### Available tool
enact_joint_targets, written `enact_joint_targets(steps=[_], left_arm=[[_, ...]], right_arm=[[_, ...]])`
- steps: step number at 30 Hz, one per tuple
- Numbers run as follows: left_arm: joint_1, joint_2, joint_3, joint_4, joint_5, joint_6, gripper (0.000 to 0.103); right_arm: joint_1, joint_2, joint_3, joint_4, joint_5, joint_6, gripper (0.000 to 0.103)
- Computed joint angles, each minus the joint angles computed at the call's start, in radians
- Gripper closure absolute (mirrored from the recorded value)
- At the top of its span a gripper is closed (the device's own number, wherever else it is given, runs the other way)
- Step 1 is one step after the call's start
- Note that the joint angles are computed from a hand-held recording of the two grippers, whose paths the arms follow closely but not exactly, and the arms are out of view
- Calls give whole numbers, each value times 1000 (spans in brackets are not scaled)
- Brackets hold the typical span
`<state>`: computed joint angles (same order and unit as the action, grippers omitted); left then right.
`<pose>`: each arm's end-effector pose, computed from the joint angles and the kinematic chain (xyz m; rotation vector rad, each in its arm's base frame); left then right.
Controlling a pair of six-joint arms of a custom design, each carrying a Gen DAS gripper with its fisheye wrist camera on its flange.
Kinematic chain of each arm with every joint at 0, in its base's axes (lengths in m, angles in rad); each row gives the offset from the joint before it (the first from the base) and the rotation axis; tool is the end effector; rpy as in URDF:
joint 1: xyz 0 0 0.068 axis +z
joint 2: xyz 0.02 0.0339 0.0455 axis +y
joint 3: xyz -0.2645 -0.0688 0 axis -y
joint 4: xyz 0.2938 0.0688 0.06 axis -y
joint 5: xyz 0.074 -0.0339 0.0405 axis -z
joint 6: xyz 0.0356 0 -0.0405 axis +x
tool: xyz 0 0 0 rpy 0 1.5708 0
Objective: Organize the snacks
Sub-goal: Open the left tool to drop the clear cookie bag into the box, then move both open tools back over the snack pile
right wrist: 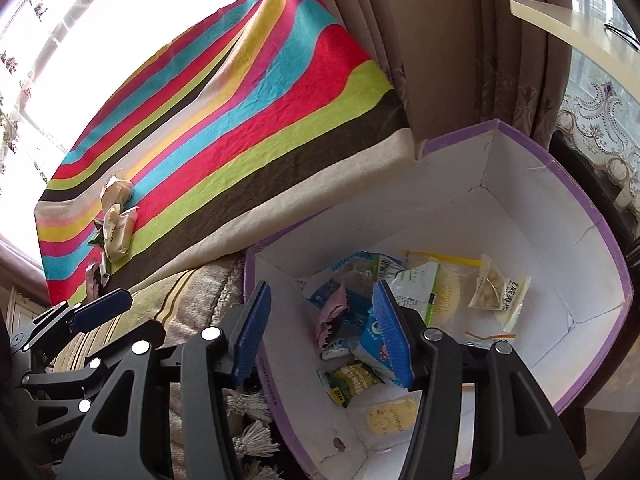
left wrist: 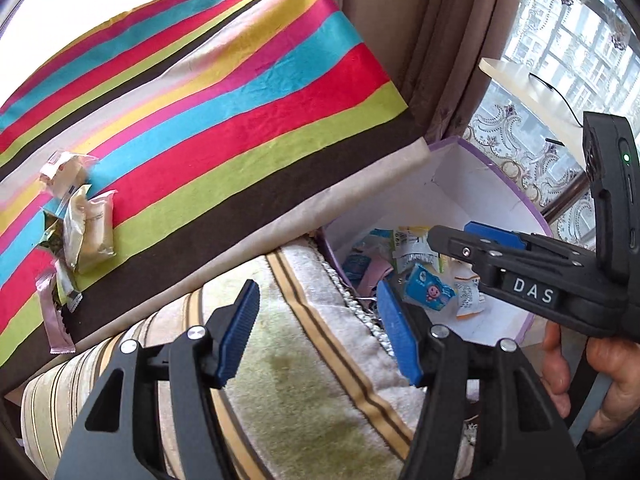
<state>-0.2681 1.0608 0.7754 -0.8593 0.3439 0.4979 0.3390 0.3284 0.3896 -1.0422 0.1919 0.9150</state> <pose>0.2226 -0.0736 0.2213 1.0846 2.4251 -0.3922 0.1152 0.0334 0.1861 0.7937 2.4175 0.2550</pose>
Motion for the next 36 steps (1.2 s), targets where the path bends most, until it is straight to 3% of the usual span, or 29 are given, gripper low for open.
enact_joint_targets(steps=[19,36], left_arm=[[488,230,180,13,110,102,42],[676,583,454,-4,126,62,48]], right_arm=[[179,485,165,314,2,3,50],[199,730,297,416,-14,-9,50]])
